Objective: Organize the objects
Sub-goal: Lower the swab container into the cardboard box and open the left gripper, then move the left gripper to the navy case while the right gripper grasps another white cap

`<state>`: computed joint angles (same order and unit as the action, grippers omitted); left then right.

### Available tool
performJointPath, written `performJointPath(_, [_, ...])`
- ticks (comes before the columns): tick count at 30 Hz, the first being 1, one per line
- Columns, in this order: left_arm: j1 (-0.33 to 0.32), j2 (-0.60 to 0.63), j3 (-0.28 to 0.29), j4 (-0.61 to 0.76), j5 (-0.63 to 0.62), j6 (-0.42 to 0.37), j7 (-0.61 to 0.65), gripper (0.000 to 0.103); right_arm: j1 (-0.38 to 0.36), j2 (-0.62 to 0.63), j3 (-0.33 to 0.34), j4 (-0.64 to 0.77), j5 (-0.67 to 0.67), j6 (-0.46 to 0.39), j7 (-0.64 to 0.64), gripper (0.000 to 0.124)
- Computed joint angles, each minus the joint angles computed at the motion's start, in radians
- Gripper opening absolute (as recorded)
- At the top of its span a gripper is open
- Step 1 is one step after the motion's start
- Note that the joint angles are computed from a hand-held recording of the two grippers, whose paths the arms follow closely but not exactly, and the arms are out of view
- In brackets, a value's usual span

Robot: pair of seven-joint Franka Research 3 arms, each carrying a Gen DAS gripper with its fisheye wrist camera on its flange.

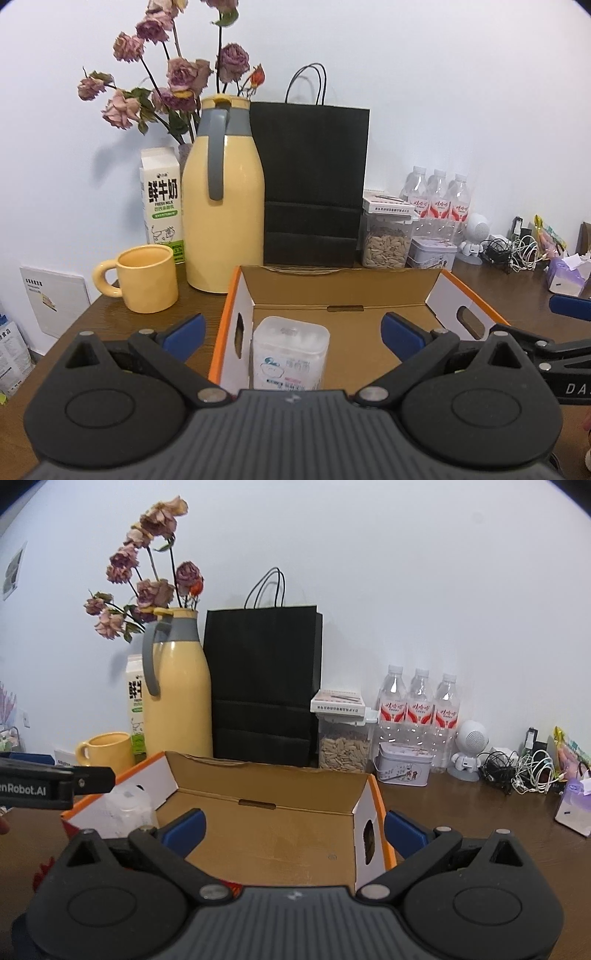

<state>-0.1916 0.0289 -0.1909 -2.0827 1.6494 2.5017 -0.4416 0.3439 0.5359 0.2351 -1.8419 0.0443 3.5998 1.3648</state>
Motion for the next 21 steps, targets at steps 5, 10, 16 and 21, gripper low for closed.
performJointPath(5, [-0.011,-0.061,-0.02,-0.06,-0.018,-0.024,0.001,0.103,-0.031,-0.073,0.014,-0.115,-0.036,0.049,0.031,0.103])
performJointPath(10, [-0.019,-0.112,-0.045,-0.116,-0.043,-0.051,0.005,0.103,-0.055,-0.141,0.007,-0.228,-0.077,0.085,0.078,0.103])
performJointPath(16, [-0.028,-0.156,-0.07,-0.179,-0.083,-0.07,0.01,0.103,-0.095,-0.208,-0.007,-0.352,-0.162,0.121,0.158,0.103])
performJointPath(21, [-0.035,-0.185,-0.085,-0.229,-0.128,-0.078,0.006,0.103,-0.129,-0.248,-0.029,-0.435,-0.237,0.123,0.208,0.103])
